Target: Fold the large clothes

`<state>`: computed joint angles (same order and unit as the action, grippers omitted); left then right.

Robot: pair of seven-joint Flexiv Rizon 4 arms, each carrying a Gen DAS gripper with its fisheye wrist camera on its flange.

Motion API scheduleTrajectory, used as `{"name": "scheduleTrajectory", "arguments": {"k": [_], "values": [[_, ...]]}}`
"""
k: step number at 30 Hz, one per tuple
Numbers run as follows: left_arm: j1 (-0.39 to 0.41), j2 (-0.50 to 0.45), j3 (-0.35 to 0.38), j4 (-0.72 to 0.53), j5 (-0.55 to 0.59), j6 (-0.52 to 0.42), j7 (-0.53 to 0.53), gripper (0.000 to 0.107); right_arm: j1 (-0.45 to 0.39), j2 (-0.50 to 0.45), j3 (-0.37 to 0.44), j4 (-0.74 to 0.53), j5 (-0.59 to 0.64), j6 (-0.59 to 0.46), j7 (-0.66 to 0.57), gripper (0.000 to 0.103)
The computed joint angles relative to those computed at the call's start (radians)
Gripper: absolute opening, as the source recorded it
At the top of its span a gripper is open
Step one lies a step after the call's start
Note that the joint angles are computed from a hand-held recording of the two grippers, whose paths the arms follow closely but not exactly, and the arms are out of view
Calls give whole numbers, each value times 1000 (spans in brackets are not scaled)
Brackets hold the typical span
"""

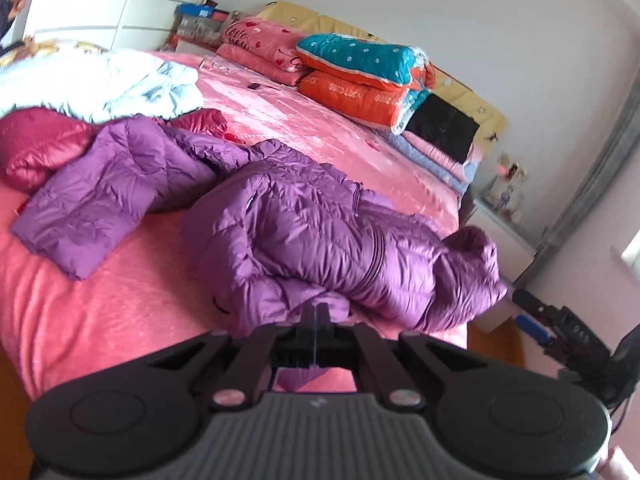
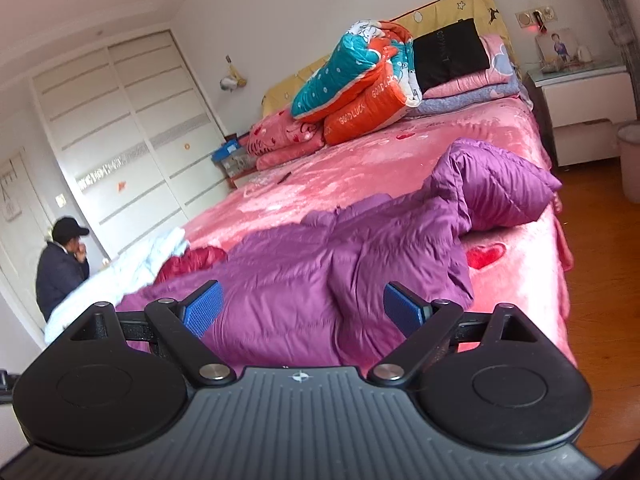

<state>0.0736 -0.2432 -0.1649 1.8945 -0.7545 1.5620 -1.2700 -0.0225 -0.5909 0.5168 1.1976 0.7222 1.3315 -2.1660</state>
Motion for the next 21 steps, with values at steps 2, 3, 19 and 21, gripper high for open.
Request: {"name": "scheduleTrajectory", "arguments": {"k": [2, 3, 19, 21], "values": [[-11, 11, 12, 18, 21, 6, -1, 0, 0, 18, -4, 26, -5, -6, 0, 103], [-25, 18, 31, 25, 48, 7, -17, 0, -5, 32, -4, 47, -5, -5, -10, 103], [-73, 39, 148, 62, 322, -17, -182, 15, 58, 109, -114, 218, -139, 175, -88, 103], [-63, 28, 137, 58, 328, -19, -180, 37, 43, 88, -103, 218, -195, 198, -126, 103]]}}
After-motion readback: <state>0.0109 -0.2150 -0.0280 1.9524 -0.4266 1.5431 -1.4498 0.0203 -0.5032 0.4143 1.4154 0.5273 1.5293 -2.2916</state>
